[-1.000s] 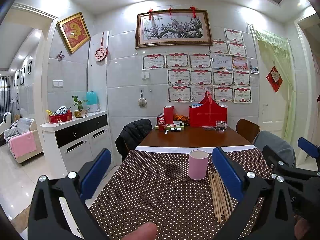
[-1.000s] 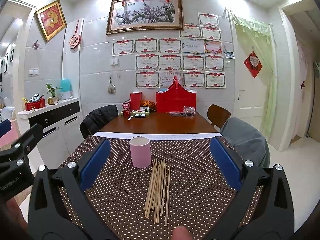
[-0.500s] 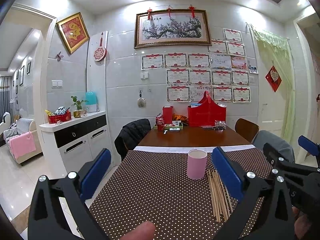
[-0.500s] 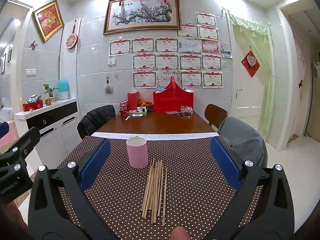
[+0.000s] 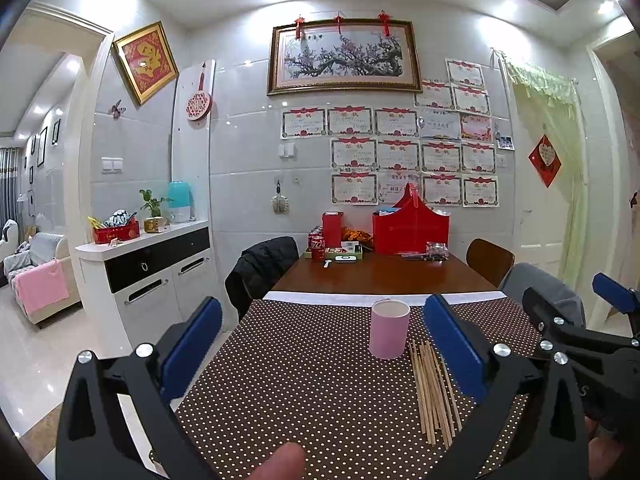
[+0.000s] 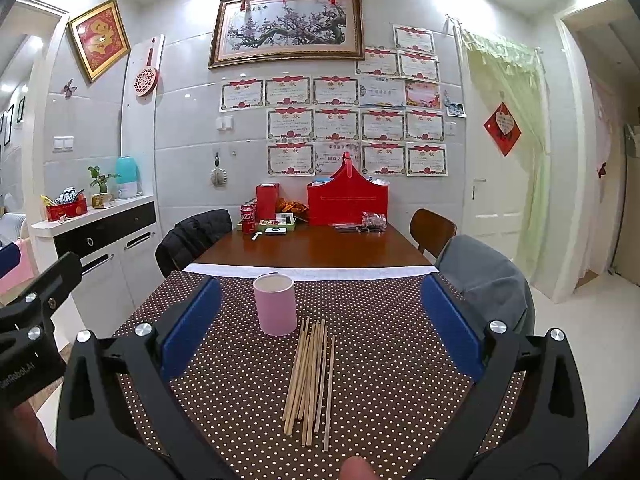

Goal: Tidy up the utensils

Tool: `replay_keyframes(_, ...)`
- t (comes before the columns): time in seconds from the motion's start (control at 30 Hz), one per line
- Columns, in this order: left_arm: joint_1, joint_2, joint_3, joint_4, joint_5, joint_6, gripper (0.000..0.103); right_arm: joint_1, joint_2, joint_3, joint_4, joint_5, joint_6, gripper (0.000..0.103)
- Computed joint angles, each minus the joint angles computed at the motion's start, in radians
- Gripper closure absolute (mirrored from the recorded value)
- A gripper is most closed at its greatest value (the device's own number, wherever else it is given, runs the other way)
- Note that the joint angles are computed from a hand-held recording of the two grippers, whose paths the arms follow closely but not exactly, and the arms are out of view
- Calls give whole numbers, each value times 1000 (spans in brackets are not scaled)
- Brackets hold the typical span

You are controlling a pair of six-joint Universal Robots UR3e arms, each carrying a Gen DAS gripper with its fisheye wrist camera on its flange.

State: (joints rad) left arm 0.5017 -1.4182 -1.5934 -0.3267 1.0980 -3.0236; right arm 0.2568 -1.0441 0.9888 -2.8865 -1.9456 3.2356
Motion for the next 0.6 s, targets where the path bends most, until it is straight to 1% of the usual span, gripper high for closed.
replay_keyframes(0.17, 4, -6, 6, -17, -13, 4, 4, -1, 2, -3, 3, 2, 2, 6)
replay_keyframes(0.43, 20, 1, -10, 3, -16, -7, 4, 0, 3, -7, 4, 1, 0, 6)
replay_keyframes(0.6, 18, -9, -11, -1, -20, 9, 4, 0, 8, -7, 3, 2, -2, 6)
